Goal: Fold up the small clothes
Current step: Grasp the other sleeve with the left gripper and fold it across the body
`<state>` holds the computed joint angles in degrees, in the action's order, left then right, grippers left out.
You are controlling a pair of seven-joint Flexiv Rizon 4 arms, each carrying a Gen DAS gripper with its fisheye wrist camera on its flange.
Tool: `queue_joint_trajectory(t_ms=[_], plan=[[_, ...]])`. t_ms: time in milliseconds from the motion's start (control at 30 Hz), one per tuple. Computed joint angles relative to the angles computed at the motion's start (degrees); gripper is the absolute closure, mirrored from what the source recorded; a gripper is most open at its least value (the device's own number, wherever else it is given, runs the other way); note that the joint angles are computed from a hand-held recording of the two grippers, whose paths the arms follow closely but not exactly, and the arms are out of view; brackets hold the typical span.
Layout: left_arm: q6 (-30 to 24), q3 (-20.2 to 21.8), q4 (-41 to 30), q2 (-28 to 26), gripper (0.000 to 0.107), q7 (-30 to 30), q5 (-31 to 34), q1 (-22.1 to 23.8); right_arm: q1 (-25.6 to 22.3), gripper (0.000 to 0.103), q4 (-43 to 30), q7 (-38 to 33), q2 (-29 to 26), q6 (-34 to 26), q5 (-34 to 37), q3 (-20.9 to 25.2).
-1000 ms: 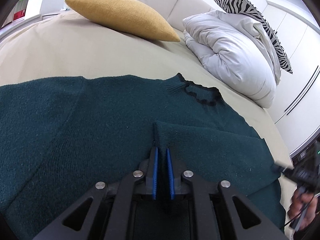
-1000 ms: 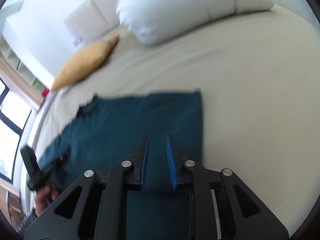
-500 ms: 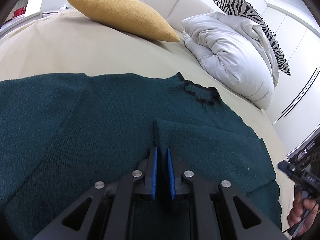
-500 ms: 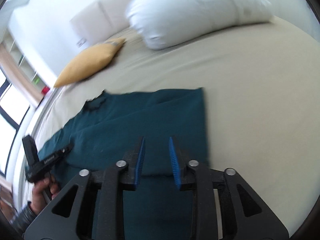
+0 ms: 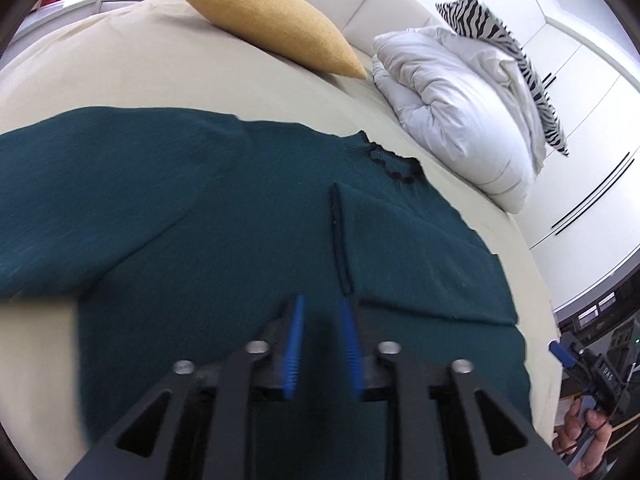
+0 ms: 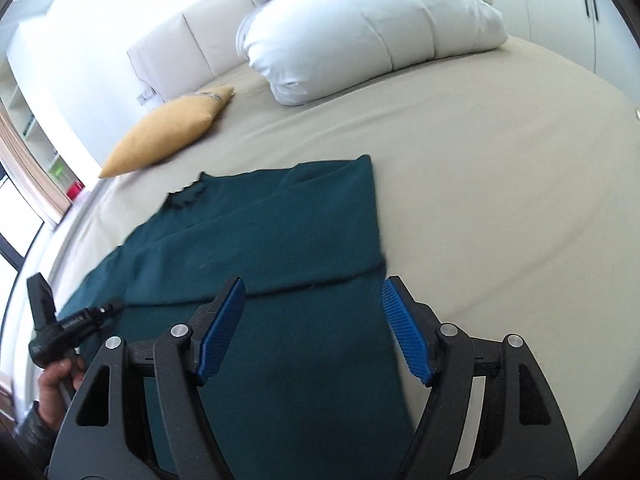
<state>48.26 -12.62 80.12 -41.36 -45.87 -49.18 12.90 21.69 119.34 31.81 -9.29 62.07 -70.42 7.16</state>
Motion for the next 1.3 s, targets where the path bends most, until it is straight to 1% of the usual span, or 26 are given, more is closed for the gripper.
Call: queue_joint_trajectory(t_ms=[33,67,100,133,200,233,300,367,433,500,567,600,700,800,867,900,967,1000,1033,1067,1167,1233,1300], plan=[[0.8,-0.6,2.5,1.8,0.055,1.3,-1.9,1.1,0.5,0.033,0.4,0.6,0.6,0.0,0.2,0.6],[1.9,-1.3,5.9,4.3,0.05,3.5,-5.3,2.8,1.2,0.033,-0.1,1.4,0.2,0.1,0.1,1.0],[2.4,-1.5,8.1,6.0,0.042,5.0,-8.2,3.8,1.8,0.033,-0.3,3.2,0.0,1.1,-1.4,1.3],[2.6,-1.5,10.6,8.0,0.038,6.5,-12.3,5.3,2.4,0.032,-0.3,4.6,0.0,1.6,-2.3,1.5],[2.0,-0.3,13.3,10.1,0.036,7.7,-18.2,7.2,3.8,0.031,-1.4,8.5,-1.2,3.2,-5.1,1.6],[1.5,0.7,14.0,10.6,0.035,7.4,-20.1,7.8,4.3,0.031,-2.2,10.7,-2.2,4.9,-7.1,1.4],[0.4,3.0,14.6,10.8,0.035,5.4,-23.7,9.6,5.6,0.031,-4.2,14.4,-4.3,7.3,-10.3,1.0],[0.2,5.2,13.9,9.8,0.035,2.8,-26.0,10.8,6.9,0.031,-6.9,16.6,-7.1,9.5,-12.0,0.6],[-0.1,6.4,12.9,8.2,0.034,-1.2,-28.1,12.6,8.7,0.031,-9.3,15.5,-9.3,9.7,-10.7,0.5],[-0.2,6.3,11.7,6.4,0.034,-5.0,-31.7,14.7,10.6,0.031,-11.4,14.3,-10.9,9.3,-9.5,0.0],[0.7,5.8,10.0,4.7,0.034,-7.1,-35.1,16.1,12.0,0.031,-13.0,14.4,-12.0,9.6,-9.3,-0.7],[2.0,5.7,8.8,3.8,0.034,-8.0,-36.5,16.4,12.7,0.03,-13.9,13.8,-12.6,9.4,-8.5,-1.0],[6.8,5.2,5.3,1.2,0.033,-11.0,-38.3,16.6,14.6,0.03,-15.7,11.5,-13.6,7.9,-6.2,-1.7],[9.0,4.0,1.2,-2.1,0.033,-16.4,-37.3,17.2,15.6,0.03,-15.8,11.2,-13.4,7.4,-5.3,-2.4],[11.4,3.0,-1.9,-4.1,0.033,-17.8,-35.8,16.9,16.1,0.03,-14.9,12.2,-12.5,7.4,-5.6,-2.6],[12.2,2.5,-3.2,-5.0,0.035,-18.4,-34.7,16.9,16.3,0.03,-14.9,12.0,-12.5,6.8,-5.2,-2.4],[12.8,2.1,-5.6,-6.7,0.059,-20.5,-30.6,16.8,16.1,0.03,-15.4,11.0,-13.1,7.1,-4.6,-2.6],[12.1,2.5,-7.0,-7.7,0.083,-23.5,-27.2,16.7,16.3,0.03,-15.1,11.0,-13.0,7.1,-4.5,-2.6],[11.5,2.5,-7.8,-8.5,0.098,-25.3,-24.9,16.8,16.3,0.03,-14.6,11.2,-12.6,7.3,-4.5,-2.5],[11.2,2.5,-8.2,-8.8,0.099,-26.7,-23.0,16.9,16.3,0.031,-14.5,11.5,-12.7,7.6,-4.6,-2.6],[14.0,1.5,-7.7,-7.7,0.099,-25.6,-19.9,17.0,16.0,0.031,-13.8,13.6,-12.8,8.6,-6.3,-3.3],[15.2,1.0,-8.4,-7.0,0.099,-24.8,-16.7,16.6,15.5,0.031,-13.0,17.5,-12.6,10.0,-9.7,-3.9],[15.2,0.4,-8.9,-5.9,0.099,-23.2,-13.6,16.1,14.4,0.03,-12.5,20.8,-12.6,11.2,-12.6,-4.0]])
